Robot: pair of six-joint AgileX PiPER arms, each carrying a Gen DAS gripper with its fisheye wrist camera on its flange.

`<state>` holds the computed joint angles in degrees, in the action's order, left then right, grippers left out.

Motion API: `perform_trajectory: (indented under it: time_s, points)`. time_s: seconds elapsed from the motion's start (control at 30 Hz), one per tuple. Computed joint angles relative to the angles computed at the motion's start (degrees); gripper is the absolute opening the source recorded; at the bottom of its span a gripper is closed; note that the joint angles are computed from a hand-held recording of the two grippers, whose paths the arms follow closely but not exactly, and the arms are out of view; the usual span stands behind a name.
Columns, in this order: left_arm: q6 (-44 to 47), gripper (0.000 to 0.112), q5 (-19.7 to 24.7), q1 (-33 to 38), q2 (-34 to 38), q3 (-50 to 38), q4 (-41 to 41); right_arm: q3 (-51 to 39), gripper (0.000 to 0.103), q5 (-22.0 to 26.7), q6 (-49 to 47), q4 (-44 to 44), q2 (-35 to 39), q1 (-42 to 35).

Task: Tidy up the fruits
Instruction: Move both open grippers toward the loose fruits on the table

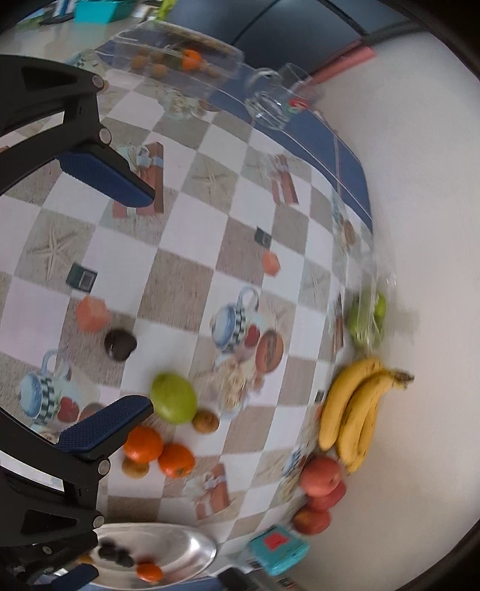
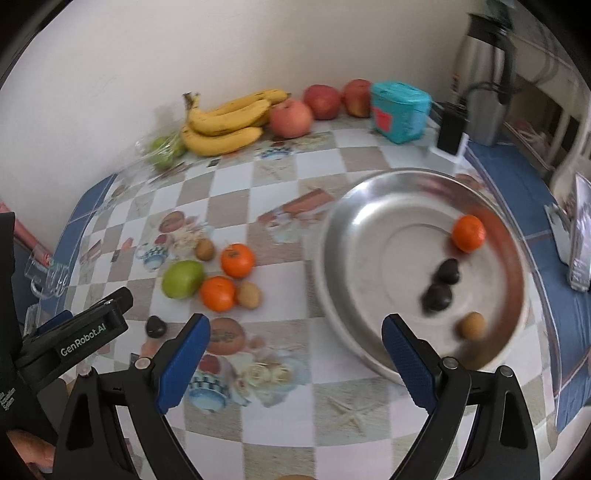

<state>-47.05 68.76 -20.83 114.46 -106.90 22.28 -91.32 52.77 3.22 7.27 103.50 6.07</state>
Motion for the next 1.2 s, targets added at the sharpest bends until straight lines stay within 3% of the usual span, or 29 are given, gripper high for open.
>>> perform_trajectory:
  time_s: [0.27, 0.53, 0.8, 1.03, 1.1, 1.17, 1.2]
  points:
    - [-0.1, 0.103, -3.1, 5.1, -2.7, 4.6, -4.1, -9.5, 0.094, 5.1, 1.1, 0.4, 5.6, 4.3]
    - [2.7, 0.103, -1.7, 6.4, 0.1, 2.8, -7.6, -15.6, 0.094, 8.2, 2.6, 1.7, 10.8, 4.6]
    - [6.5, 0.101, -1.4, 7.0, 4.5, 0.2, -14.3, -13.1, 0.094, 5.6, 0.1, 5.0, 12.7, 3.3]
    - [9.1, 0.081, -1.1, 6.5, 7.1, -2.8, -17.2, -11.6, 0.094, 3.1, -0.2, 5.2, 13.3, 2.1]
    - [9.8, 0.080, -0.9, 6.4, 7.7, -3.6, -17.7, -11.6, 0.094, 3.0, -0.9, 6.3, 13.7, 1.6]
    - [10.6, 0.078, -0.6, 6.2, 8.5, -4.9, -18.2, -12.0, 0.087, 3.1, -1.3, 6.4, 14.0, 1.5]
    - [11.0, 0.070, -0.6, 6.3, 8.9, -5.2, -18.6, -12.1, 0.079, 3.2, -1.6, 6.6, 14.1, 1.5]
